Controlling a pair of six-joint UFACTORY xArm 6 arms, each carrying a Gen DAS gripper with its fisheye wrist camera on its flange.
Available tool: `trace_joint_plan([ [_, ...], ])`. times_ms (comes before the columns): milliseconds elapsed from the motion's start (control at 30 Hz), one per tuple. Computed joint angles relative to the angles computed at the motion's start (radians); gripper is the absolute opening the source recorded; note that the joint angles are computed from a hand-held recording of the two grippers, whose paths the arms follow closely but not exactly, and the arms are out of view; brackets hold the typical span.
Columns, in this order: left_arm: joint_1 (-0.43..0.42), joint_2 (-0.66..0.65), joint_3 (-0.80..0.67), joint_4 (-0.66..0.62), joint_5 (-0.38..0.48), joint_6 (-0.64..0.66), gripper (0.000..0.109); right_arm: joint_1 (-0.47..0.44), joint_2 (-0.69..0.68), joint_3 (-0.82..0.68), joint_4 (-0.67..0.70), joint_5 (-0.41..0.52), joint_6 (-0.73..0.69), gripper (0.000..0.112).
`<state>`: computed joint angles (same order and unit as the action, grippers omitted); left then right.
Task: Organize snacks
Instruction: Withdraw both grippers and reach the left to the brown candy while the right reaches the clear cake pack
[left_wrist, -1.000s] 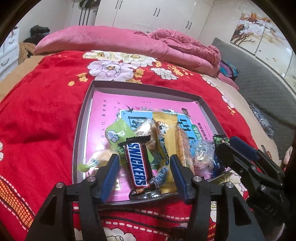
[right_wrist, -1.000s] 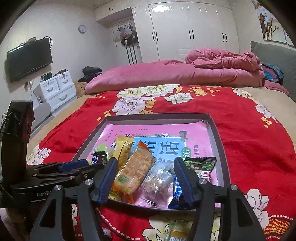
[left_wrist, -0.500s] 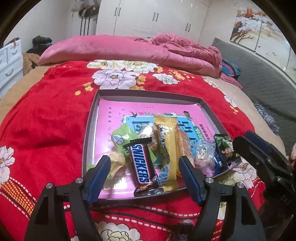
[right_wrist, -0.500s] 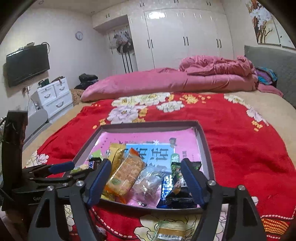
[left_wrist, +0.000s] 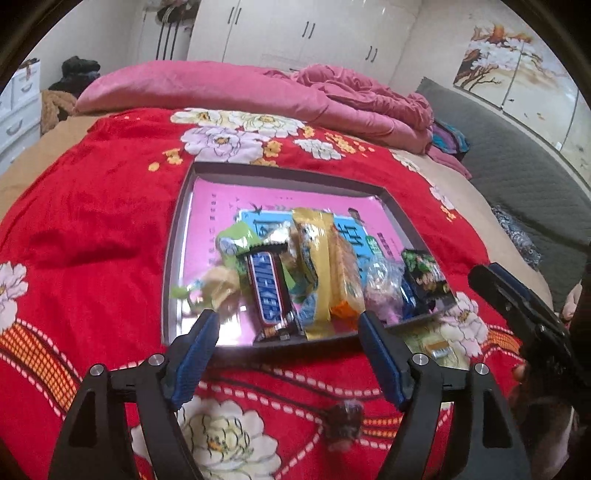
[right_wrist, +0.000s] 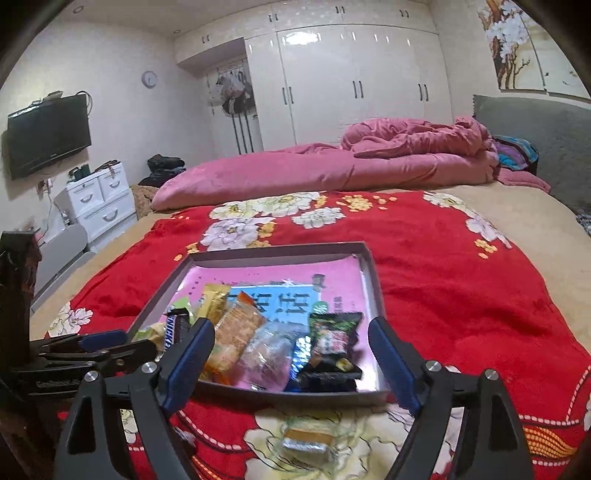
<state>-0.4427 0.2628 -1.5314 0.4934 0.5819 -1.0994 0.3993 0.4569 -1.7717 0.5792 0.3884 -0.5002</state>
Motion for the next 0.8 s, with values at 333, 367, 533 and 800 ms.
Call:
trace_joint_plan([
  [333, -0.064, 0.012, -0.018, -0.084, 0.100, 0.117, 0.078, -0.048, -0.051, 0.080, -0.036, 0.068, 0.094, 0.085],
  [367, -0.069, 0.013, -0.018, -0.097, 0.105, 0.127, 0.078, -0.050, -0.054, 0.085, -0.040, 0.073, 0.095, 0.085],
  [533, -0.082, 0.026, -0.019, -0.166, 0.116, 0.156, 0.078, -0.057, -0.065, 0.112, -0.089, 0.135, 0.098, 0.085],
  [800, -0.100, 0.069, -0.057, -0.252, 0.149, 0.235, 0.076, -0.050, -0.036, 0.090, -0.164, 0.219, 0.141, 0.085],
])
